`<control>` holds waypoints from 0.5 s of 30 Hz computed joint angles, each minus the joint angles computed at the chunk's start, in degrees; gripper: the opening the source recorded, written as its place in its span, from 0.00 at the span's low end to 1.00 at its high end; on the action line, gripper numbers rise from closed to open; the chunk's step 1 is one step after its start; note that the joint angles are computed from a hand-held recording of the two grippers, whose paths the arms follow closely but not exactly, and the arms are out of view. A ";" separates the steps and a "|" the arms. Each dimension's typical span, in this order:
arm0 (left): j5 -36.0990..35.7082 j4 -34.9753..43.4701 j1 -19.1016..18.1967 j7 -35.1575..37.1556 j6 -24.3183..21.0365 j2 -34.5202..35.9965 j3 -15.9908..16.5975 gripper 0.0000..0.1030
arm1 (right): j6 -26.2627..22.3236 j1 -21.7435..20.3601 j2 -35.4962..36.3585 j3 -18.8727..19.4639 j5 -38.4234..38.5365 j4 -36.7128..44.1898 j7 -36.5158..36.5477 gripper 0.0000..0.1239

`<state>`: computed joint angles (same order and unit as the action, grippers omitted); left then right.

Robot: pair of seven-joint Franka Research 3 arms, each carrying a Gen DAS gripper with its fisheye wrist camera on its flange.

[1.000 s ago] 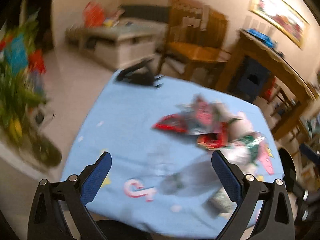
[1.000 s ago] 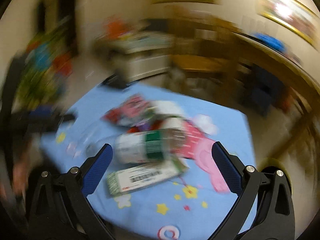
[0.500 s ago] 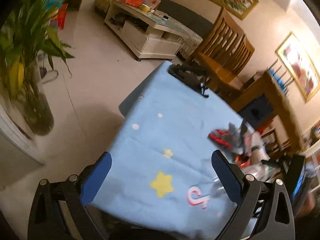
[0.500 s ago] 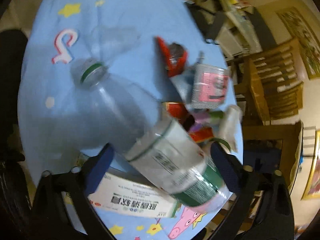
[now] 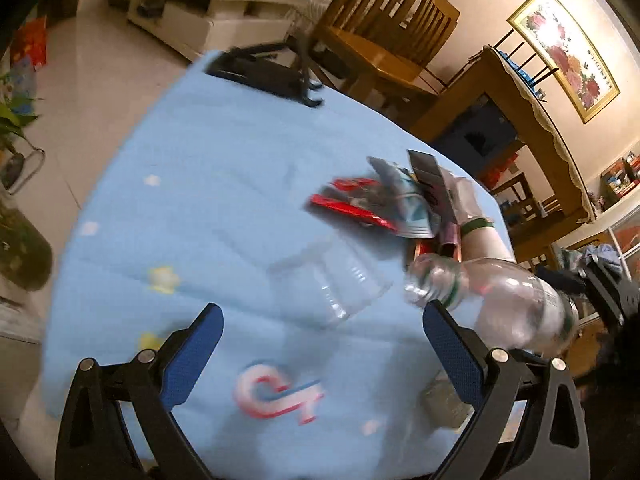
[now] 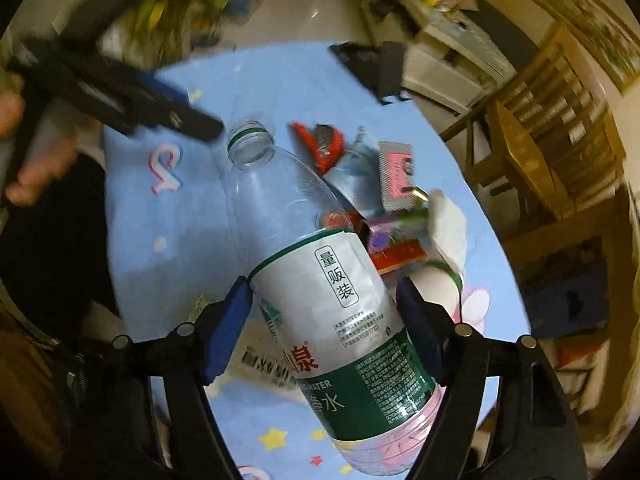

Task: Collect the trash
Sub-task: 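Grasp the clear plastic water bottle with the right gripper, then carry the bottle to the black bin and open the right gripper while the left gripper grasps the clear cup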

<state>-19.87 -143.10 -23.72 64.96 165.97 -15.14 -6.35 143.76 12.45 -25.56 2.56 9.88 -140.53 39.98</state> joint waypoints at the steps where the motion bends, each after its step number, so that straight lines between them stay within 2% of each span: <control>1: 3.79 1.43 1.64 -2.00 -0.44 1.23 -1.68 0.94 | -1.42 0.91 -1.05 -2.50 3.58 -0.08 -1.08 0.57; 2: 9.87 2.84 4.82 -5.78 -1.19 2.11 -4.77 0.94 | -2.97 1.54 -1.33 -4.67 6.92 0.45 -2.32 0.56; 3: 14.95 3.95 6.68 -8.34 -1.49 3.02 -6.54 0.94 | -5.41 2.08 -2.44 -7.32 11.11 0.29 -3.95 0.55; 4: 16.97 5.41 6.70 -7.45 -2.04 4.36 -6.64 0.94 | -7.66 1.77 -3.24 -8.96 13.88 0.43 -5.00 0.52; 6: 10.86 7.44 2.59 1.98 -2.39 6.77 -3.53 0.94 | -10.52 0.90 -3.84 -12.46 20.46 0.12 -6.85 0.52; 7: 10.30 8.33 2.45 3.63 -3.11 7.67 -3.47 0.94 | -12.45 0.35 -4.18 -14.16 23.39 0.07 -7.65 0.52; 10: 14.82 10.50 4.64 1.57 -6.79 10.04 -5.33 0.93 | -16.44 -2.07 -4.30 -17.42 29.25 -0.15 -9.35 0.52; 11: 16.00 10.07 5.17 0.52 -5.58 10.01 -5.80 0.93 | -17.28 -2.91 -4.15 -17.96 30.58 -0.28 -9.84 0.52; 12: 16.10 9.89 5.36 0.55 -4.51 10.00 -6.00 0.90 | -18.38 -3.78 -3.98 -18.65 31.74 -0.25 -10.60 0.52; 13: 15.06 9.87 5.27 1.51 -3.98 10.09 -5.93 0.74 | -19.68 -4.46 -3.70 -19.36 33.29 0.05 -11.14 0.52; 14: 15.43 10.06 5.51 1.32 -3.32 10.47 -6.06 0.65 | -20.68 -4.79 -2.75 -19.90 35.10 0.80 -11.83 0.52; 15: 17.27 10.09 6.02 -0.01 -2.66 10.56 -6.39 0.50 | -21.96 -5.34 -2.13 -20.75 36.79 1.17 -12.90 0.52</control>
